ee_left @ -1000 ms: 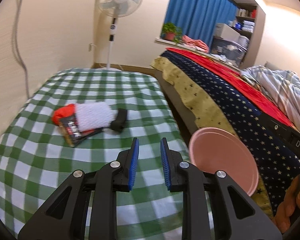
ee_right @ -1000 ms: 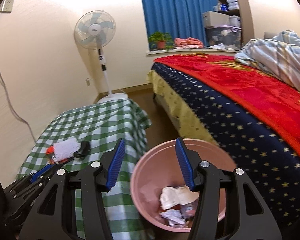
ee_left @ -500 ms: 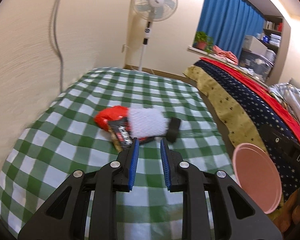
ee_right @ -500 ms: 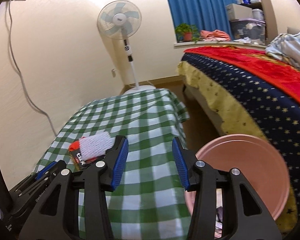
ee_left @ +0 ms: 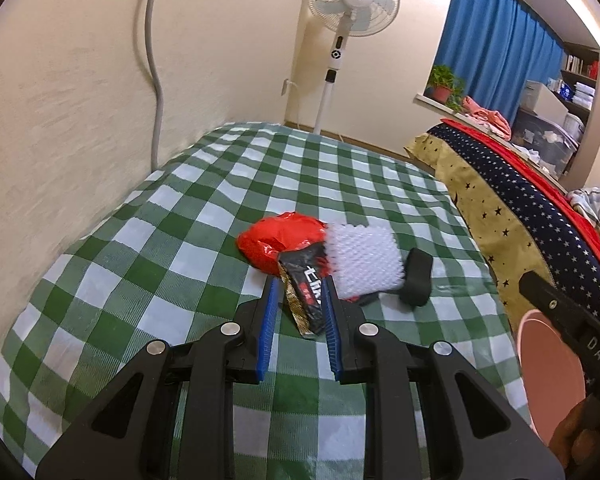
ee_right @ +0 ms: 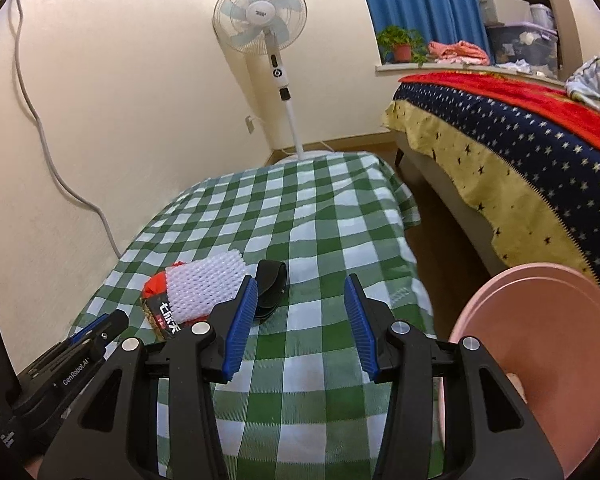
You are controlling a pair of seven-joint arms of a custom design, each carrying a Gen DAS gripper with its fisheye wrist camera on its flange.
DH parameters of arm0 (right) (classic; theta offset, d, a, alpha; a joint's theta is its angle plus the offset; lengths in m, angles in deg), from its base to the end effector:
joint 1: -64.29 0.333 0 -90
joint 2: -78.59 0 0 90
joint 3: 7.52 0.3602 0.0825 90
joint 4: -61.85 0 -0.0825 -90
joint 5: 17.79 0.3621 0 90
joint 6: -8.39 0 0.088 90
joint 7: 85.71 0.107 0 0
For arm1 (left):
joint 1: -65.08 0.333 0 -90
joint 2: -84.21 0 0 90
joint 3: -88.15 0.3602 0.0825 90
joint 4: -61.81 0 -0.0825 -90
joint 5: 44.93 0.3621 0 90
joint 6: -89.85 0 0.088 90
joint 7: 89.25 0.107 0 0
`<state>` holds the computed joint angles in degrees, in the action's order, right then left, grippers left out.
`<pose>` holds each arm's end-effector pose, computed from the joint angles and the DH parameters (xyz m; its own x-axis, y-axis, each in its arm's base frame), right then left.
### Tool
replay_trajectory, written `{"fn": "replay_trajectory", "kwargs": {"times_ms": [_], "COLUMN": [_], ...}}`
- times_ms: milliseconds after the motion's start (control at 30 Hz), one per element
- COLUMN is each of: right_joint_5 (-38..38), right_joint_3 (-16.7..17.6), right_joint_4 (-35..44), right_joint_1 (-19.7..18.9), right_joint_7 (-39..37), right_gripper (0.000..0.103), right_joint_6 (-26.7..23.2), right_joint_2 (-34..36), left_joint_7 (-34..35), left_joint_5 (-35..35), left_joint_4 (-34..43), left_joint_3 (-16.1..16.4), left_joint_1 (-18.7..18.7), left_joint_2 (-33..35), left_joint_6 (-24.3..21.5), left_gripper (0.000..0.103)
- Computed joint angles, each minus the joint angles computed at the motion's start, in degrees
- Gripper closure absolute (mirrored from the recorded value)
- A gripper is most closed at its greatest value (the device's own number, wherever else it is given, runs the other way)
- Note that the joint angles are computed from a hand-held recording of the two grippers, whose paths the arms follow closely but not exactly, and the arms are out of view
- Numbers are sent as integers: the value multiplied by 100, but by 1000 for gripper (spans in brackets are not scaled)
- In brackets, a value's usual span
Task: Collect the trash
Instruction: 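Move both open tools back to the red bag and dark wrapper on the bed, then grasp the dark snack wrapper with the left tool while the right tool grasps the black strap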
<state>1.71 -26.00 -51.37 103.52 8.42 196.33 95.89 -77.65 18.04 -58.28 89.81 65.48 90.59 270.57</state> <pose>0.6076 0.2204 0.5039 0.1152 -0.9672 -0.2266 -0.5582 0.1257 -0.8201 0.5740 -0.0596 0.5024 0.1826 -0.9587 0.2181 -0.5611 -0.2838 -0.7776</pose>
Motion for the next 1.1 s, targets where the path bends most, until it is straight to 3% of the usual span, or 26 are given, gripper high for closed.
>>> {"fn": "replay_trajectory", "kwargs": {"times_ms": [167, 267, 467, 533, 800, 1000, 1067, 1100], "right_joint_5": [-95, -186, -330, -354, -444, -518, -537, -482], "right_joint_3": [607, 975, 1491, 1678, 1865, 1921, 1921, 2027], "right_joint_4": [308, 534, 953, 1096, 1477, 1790, 1841, 1837], "right_joint_1": [-552, -883, -1337, -1492, -1659, -1732, -1744, -1831], "right_joint_7": [-47, -71, -59, -98, -42, -5, 42, -20], "right_gripper": [57, 56, 50, 49, 49, 49, 55, 63], "right_joint_6": [-161, -341, -687, -825, -1242, -1749, -1849, -1841], "right_joint_2": [226, 372, 650, 746, 969, 1121, 1146, 1147], "left_joint_7": [543, 1228, 2535, 3060, 4173, 4751, 4932, 5027], "left_joint_5": [-690, -1540, -3054, -3621, -4821, -5391, -5555, -5623], "left_joint_4": [63, 33, 107, 139, 197, 181, 179, 184], "left_joint_3": [-88, -292, -1017, -1559, -2521, -2802, -2858, -2873], "left_joint_1": [89, 272, 822, 1263, 1997, 2158, 2175, 2171], "left_joint_2": [192, 290, 528, 628, 868, 915, 917, 918], "left_joint_6": [-9, 78, 142, 79, -2, -35, -53, -71], "left_gripper": [81, 81, 81, 81, 81, 81, 81, 81]}}
